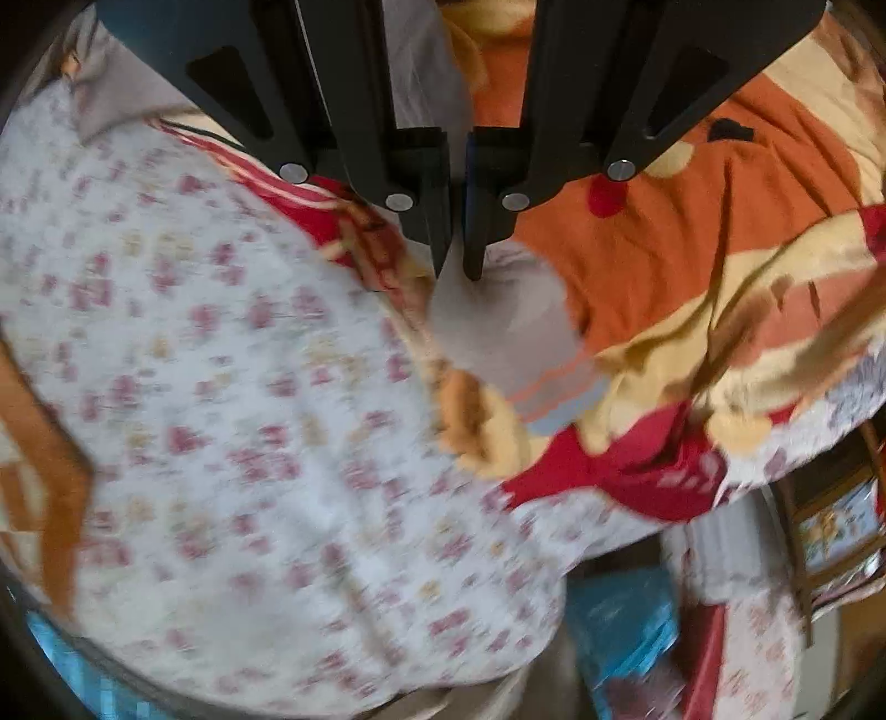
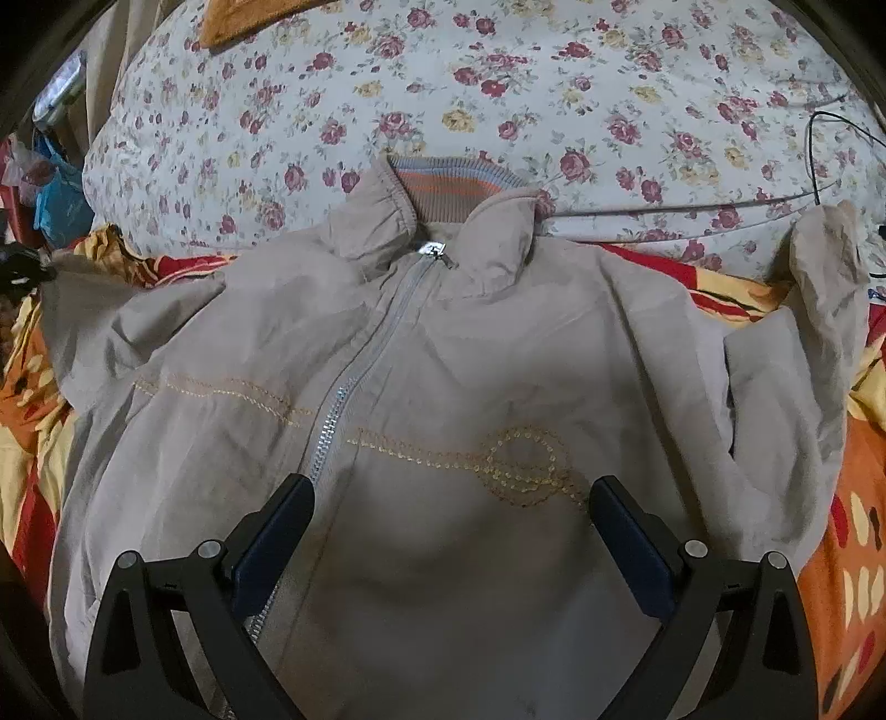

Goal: Fold large clothes
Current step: 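Grasp the striped cuff of a jacket sleeve with the left gripper, then lift the sleeve across the jacket front and open the left gripper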

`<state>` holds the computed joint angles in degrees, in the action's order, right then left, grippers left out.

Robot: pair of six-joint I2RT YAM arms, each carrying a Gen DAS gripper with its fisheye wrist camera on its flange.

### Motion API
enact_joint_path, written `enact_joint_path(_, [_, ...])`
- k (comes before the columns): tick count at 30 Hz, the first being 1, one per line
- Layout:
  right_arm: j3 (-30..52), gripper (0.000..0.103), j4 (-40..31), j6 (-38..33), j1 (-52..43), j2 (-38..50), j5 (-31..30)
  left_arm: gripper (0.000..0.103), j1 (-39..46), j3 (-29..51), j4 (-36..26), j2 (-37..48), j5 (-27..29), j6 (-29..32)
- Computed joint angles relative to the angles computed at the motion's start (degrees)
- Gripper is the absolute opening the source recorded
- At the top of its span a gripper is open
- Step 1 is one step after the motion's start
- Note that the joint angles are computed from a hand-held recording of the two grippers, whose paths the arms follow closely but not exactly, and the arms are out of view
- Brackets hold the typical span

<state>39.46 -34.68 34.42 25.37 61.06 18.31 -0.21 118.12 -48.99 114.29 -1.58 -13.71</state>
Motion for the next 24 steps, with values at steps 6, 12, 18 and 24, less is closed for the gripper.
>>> enact_joint_path(6, [0.31, 0.100, -1.44, -0.16, -2.11, -2.44, -0.47, 0.001, -10.97, -9.00, 1.97, -11.35, 4.52, 1.38])
enact_joint_path(12, [0.21, 0.100, -3.66, -1.63, -8.53, -7.42, 0.05, 0.001, -26.58, -15.17, 4.76, -14.05, 7.45, -2.75])
enact_joint_path(18, [-0.77, 0.100, -4.17, -1.98, -13.73, -9.36, -4.74, 0.001, -37.60, -18.09, 7.21, -9.13, 7.36, -8.76])
enact_joint_path(24, [0.74, 0.100, -7.36, -2.15, -13.64, -7.64, -2.66, 0.001, -44.28, -19.60, 8.28, -7.56, 2.88, -9.48])
